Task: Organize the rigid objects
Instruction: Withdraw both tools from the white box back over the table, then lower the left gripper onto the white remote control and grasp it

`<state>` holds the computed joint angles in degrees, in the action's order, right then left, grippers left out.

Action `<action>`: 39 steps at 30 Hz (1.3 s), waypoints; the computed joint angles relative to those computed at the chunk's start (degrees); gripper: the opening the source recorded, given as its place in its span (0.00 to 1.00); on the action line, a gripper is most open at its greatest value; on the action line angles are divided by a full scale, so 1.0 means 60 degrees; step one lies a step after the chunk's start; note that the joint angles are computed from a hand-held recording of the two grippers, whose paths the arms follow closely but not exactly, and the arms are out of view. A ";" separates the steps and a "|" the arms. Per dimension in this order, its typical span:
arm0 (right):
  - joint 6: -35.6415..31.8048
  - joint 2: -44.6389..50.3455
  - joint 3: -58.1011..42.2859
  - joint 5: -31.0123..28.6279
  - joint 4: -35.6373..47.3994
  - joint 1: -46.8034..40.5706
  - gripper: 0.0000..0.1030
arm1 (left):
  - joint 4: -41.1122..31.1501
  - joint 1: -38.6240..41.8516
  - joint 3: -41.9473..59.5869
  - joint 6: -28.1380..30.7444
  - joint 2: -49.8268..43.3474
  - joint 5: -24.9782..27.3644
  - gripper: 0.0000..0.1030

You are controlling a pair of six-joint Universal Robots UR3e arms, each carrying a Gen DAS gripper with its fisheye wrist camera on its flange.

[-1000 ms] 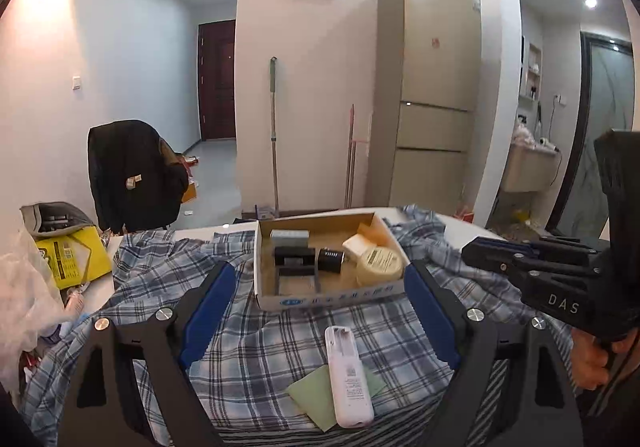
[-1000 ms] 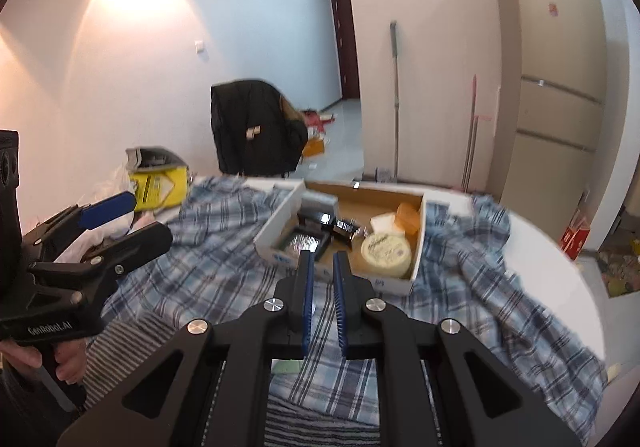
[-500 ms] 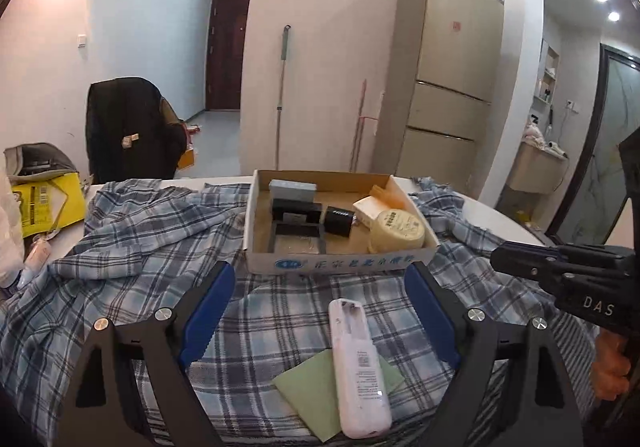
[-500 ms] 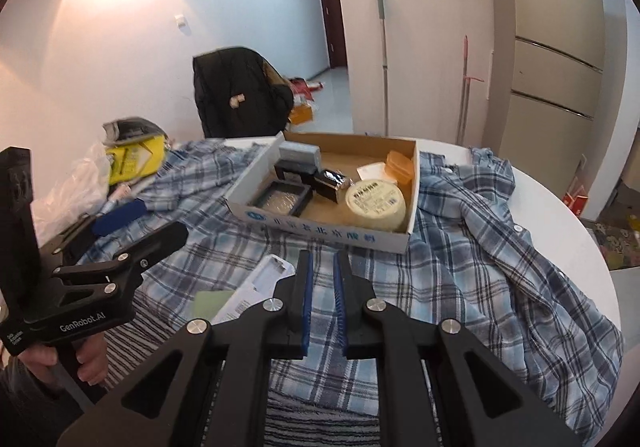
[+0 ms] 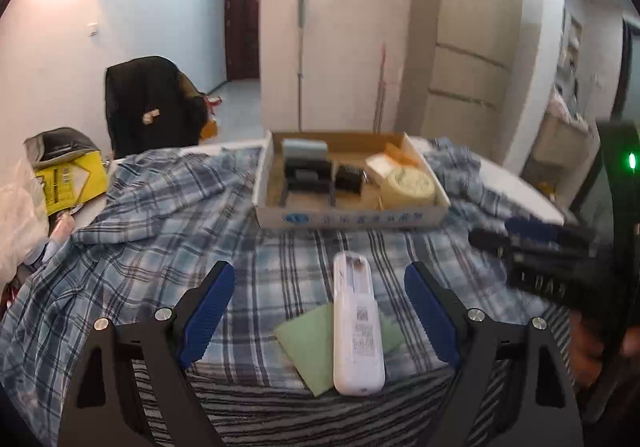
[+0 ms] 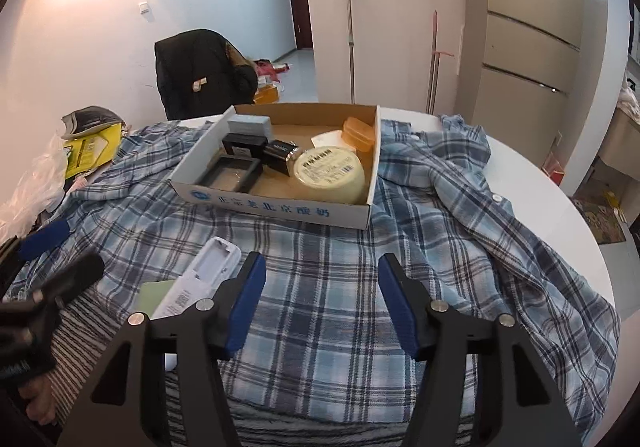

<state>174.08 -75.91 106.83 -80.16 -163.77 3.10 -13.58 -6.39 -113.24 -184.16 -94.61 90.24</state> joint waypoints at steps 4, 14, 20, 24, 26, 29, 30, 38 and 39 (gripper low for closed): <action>-0.0055 0.0167 -0.0131 -0.0075 0.0079 0.0018 0.56 | -0.0628 0.0218 0.0111 0.0221 -0.0069 -0.0539 0.86; -0.0242 0.0186 -0.0081 -0.0151 0.0039 0.0018 0.56 | -0.0772 0.0476 -0.0085 0.0365 0.0494 -0.0991 0.86; -0.0231 0.0175 -0.0061 -0.0211 0.0003 0.0035 0.56 | -0.0488 0.0459 -0.0157 0.0436 0.0296 -0.0809 0.86; -0.0278 0.0192 -0.0091 -0.0188 0.0084 0.0026 0.56 | -0.0235 0.0323 -0.0128 0.0408 0.0128 -0.0575 0.86; -0.0256 0.0184 -0.0105 -0.0124 0.0157 -0.0038 0.56 | -0.0062 0.0289 -0.0177 0.0407 0.0137 -0.0488 0.86; -0.0249 0.0165 -0.0105 -0.0042 0.0249 -0.0109 0.56 | -0.0157 0.0373 -0.0158 0.0338 0.0142 -0.0498 0.86; -0.0271 0.0154 -0.0089 0.0007 0.0261 -0.0129 0.56 | -0.0216 0.0487 -0.0167 0.0288 0.0163 -0.0591 0.86; -0.0230 0.0215 -0.0149 0.0101 0.0369 -0.0179 0.56 | -0.0156 0.0832 -0.0283 0.0206 0.0313 -0.0838 0.86; -0.0237 0.0197 -0.0133 0.0169 0.0379 -0.0209 0.56 | -0.0181 0.0823 -0.0262 0.0265 0.0267 -0.0891 0.86</action>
